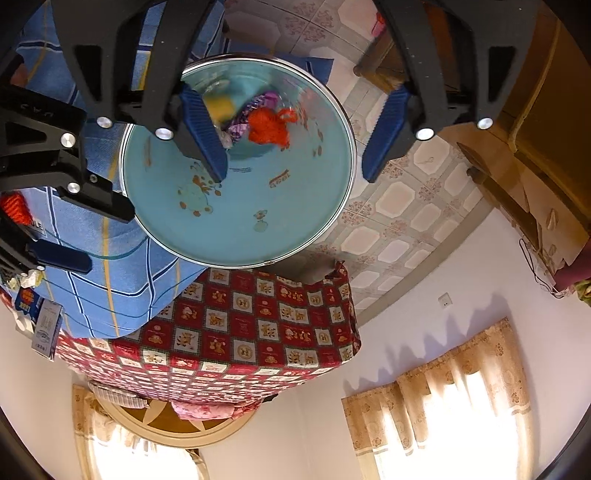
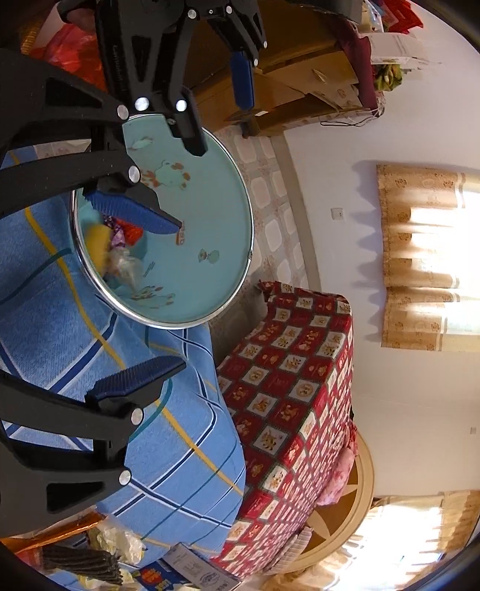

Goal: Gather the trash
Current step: 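Open both grippers to drop the sponge and red bag into the bin, then grasp the pink cellophane wrapper with the right gripper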

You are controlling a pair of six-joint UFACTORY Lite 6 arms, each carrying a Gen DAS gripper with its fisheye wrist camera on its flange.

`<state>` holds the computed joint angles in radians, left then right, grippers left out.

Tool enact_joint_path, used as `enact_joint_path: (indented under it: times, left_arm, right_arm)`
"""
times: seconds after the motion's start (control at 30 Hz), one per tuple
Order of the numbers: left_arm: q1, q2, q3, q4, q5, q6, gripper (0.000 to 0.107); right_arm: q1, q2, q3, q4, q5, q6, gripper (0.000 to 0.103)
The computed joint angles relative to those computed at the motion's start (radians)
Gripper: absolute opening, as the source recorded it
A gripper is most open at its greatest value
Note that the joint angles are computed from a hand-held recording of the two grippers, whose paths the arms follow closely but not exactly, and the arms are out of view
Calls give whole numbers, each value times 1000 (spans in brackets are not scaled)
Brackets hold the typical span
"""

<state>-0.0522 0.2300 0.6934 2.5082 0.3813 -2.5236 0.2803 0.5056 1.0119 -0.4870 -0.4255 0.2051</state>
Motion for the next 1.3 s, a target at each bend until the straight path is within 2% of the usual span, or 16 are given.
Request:
enact_joint_path:
  times: [0.1, 0.17, 0.27, 0.4, 0.6, 0.77, 0.87, 1.07, 1.3]
  left_arm:
    - [-1, -3, -5, -17, 8, 12, 84]
    - [-10, -11, -16, -29, 20, 17, 86]
    - [-10, -16, -22, -45, 26, 27, 98]
    - [-20, -31, -34, -52, 15, 33, 97]
    - [-42, -13, -34, -75, 10, 41, 97]
    - [-123, 22, -37, -120, 36, 37, 97]
    - [-193, 24, -56, -147, 58, 28, 97]
    - [-348, 31, -75, -251, 99, 79, 97]
    - [-466, 94, -6, -387, 140, 164, 97]
  right_arm:
    - [-6, -19, -31, 31, -16, -28, 74]
    - [-12, -36, -52, 51, -24, -48, 77]
    - [-25, -69, -91, 78, -40, -71, 80]
    - [-44, -118, -154, 131, -63, -120, 85]
    - [-99, -231, -291, 184, -103, -196, 85]
    - [-218, -329, -403, 191, -140, -233, 85]
    - [-329, -401, -467, 133, -149, -209, 85]
    - [-665, -547, -626, -129, -206, -85, 89]
    - [-911, -401, -605, -313, -260, -54, 89]
